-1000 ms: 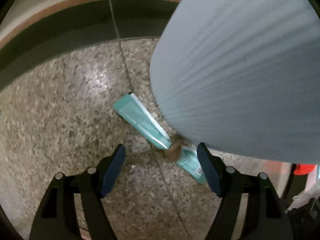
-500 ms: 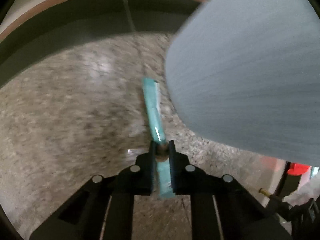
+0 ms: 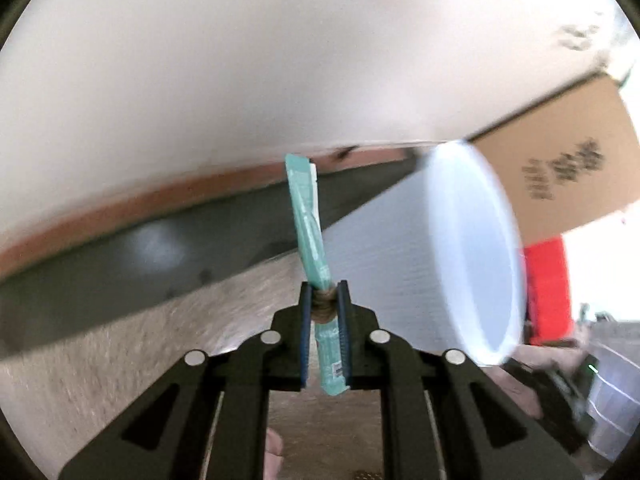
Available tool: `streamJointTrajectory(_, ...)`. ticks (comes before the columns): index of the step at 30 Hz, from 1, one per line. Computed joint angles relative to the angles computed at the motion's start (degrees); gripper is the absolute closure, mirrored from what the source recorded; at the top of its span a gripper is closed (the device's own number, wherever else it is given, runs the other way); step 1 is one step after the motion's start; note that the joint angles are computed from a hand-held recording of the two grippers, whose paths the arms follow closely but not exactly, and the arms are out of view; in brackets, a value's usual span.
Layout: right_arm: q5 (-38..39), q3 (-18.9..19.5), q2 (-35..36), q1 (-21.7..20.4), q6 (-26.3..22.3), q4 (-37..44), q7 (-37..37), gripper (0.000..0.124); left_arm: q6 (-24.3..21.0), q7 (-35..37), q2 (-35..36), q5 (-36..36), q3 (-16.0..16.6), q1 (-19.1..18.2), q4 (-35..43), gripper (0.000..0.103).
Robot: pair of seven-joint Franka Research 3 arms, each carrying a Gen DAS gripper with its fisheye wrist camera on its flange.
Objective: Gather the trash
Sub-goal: 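Lift the teal tube over the wastebasket with the left gripper, then open the left gripper to drop the teal tube into the wastebasket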
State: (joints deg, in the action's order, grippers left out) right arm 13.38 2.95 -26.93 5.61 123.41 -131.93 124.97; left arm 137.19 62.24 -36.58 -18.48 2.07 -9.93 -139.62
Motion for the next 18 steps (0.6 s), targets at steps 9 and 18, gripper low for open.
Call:
streamJointTrajectory(9,4.0,-1.4,6.6,1.3,1.7,8.3,-3.1,0.039,-5.7,9.5,11.7,1.1,-1.8,-2.9,22.4,0.091)
streamJointTrajectory(18,2.5,-1.2,16.0,2.7,-5.5,17.9,-2.7,0.096,-11.3,16.7,21.1,-4.1,-4.1,0.3,26.2,0.091)
